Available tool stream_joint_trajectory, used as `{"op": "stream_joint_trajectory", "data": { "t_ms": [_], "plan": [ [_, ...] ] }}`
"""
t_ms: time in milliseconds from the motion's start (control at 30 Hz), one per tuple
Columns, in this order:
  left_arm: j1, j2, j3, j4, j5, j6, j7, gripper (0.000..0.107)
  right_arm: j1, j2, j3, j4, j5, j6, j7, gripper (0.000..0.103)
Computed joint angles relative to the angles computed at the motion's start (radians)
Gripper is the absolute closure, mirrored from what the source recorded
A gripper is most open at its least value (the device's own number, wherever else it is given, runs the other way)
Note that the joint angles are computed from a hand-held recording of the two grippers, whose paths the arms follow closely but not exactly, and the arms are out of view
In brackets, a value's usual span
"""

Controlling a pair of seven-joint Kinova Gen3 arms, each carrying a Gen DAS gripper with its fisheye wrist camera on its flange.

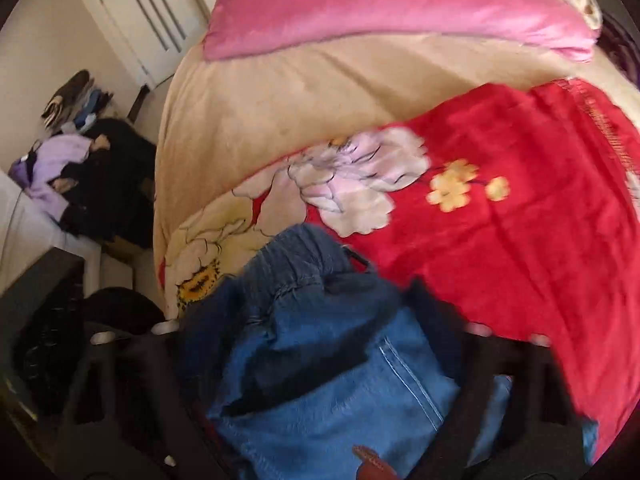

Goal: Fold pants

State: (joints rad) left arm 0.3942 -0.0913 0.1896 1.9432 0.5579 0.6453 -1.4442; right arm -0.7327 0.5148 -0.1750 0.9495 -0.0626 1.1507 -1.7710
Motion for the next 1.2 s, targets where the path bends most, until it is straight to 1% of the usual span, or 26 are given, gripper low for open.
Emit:
{"op": "stream_joint_trajectory", "data": {
  "t_ms": [33, 100, 133, 167, 233, 267, 300, 333, 367, 400, 467, 533, 600, 633, 733, 800, 933, 967, 1000, 1033, 1067, 1100, 1200],
  "plan": [
    [0.0, 0.0, 0.003, -0.002, -0.007, 0.0, 0.01, 0.069, 0.011, 0.001, -0.009, 0.011, -0.017, -0.013, 0.01, 0.061],
    [0.002, -0.004, 0.009, -0.009, -0.024, 0.001, 0.025, 0.068, 0.03, -0.043, -0.017, 0.084, -0.036, -0.083, 0.034, 0.072],
    [0.003, -0.008, 0.011, -0.013, -0.03, 0.001, 0.031, 0.063, 0.035, -0.071, -0.006, 0.126, -0.065, -0.124, 0.055, 0.073],
    [0.008, -0.013, 0.009, -0.015, -0.022, 0.0, 0.02, 0.06, 0.059, -0.105, -0.011, 0.172, -0.104, -0.165, 0.072, 0.074],
    [0.013, -0.018, 0.013, -0.026, -0.031, 0.0, 0.022, 0.049, 0.121, -0.184, -0.043, 0.265, -0.152, -0.241, 0.086, 0.074],
    [0.016, -0.019, 0.015, -0.033, -0.035, -0.001, 0.02, 0.047, 0.161, -0.23, -0.068, 0.311, -0.179, -0.272, 0.103, 0.074],
    [0.023, -0.016, 0.017, -0.044, -0.03, -0.005, 0.01, 0.044, 0.185, -0.274, -0.076, 0.357, -0.204, -0.304, 0.124, 0.074],
    [0.026, -0.014, 0.016, -0.048, -0.01, -0.009, -0.009, 0.038, 0.196, -0.31, -0.071, 0.404, -0.229, -0.343, 0.144, 0.074],
    [0.047, -0.004, 0.0, -0.057, 0.018, -0.015, -0.033, 0.035, 0.225, -0.357, -0.082, 0.449, -0.255, -0.369, 0.162, 0.074],
    [0.053, 0.003, 0.003, -0.065, 0.03, -0.017, -0.041, 0.031, 0.236, -0.386, -0.084, 0.48, -0.264, -0.392, 0.165, 0.074],
    [0.052, 0.029, 0.035, -0.099, 0.011, -0.013, -0.023, 0.031, 0.245, -0.454, -0.061, 0.539, -0.285, -0.414, 0.172, 0.074],
    [0.066, 0.059, 0.054, -0.134, -0.002, -0.016, -0.021, 0.031, 0.251, -0.496, -0.051, 0.575, -0.277, -0.425, 0.163, 0.074],
    [0.085, 0.088, 0.074, -0.17, -0.017, -0.027, -0.018, 0.033, 0.258, -0.549, -0.03, 0.623, -0.293, -0.429, 0.169, 0.074],
    [0.095, 0.102, 0.085, -0.188, -0.031, -0.034, -0.008, 0.033, 0.267, -0.566, -0.033, 0.64, -0.289, -0.433, 0.161, 0.074],
    [0.121, 0.152, 0.108, -0.256, -0.044, -0.034, -0.018, 0.036, 0.279, -0.63, -0.019, 0.7, -0.283, -0.451, 0.136, 0.074],
    [0.127, 0.172, 0.119, -0.281, -0.026, -0.041, -0.05, 0.036, 0.288, -0.664, -0.018, 0.732, -0.265, -0.463, 0.112, 0.073],
    [0.137, 0.199, 0.141, -0.296, 0.025, -0.065, -0.113, 0.036, 0.31, -0.749, -0.002, 0.823, -0.259, -0.498, 0.055, 0.066],
    [0.137, 0.212, 0.149, -0.3, 0.043, -0.065, -0.138, 0.036, 0.313, -0.764, -0.002, 0.84, -0.254, -0.506, 0.036, 0.062],
    [0.118, 0.217, 0.173, -0.293, 0.047, -0.063, -0.155, 0.036, 0.333, -0.797, -0.004, 0.876, -0.249, -0.514, 0.0, 0.055],
    [0.118, 0.23, 0.188, -0.3, 0.035, -0.055, -0.155, 0.036, 0.345, -0.816, -0.009, 0.894, -0.237, -0.517, -0.032, 0.052],
    [0.126, 0.239, 0.19, -0.31, 0.012, -0.045, -0.14, 0.036, 0.366, -0.842, -0.016, 0.919, -0.226, -0.515, -0.073, 0.05],
    [0.153, 0.238, 0.175, -0.315, -0.027, -0.044, -0.109, 0.036, 0.394, -0.872, -0.026, 0.947, -0.214, -0.51, -0.113, 0.049],
    [0.271, 0.215, 0.073, -0.319, -0.149, -0.044, -0.037, 0.036, 0.438, -0.915, -0.052, 0.996, -0.17, -0.49, -0.217, 0.049]
  ]
}}
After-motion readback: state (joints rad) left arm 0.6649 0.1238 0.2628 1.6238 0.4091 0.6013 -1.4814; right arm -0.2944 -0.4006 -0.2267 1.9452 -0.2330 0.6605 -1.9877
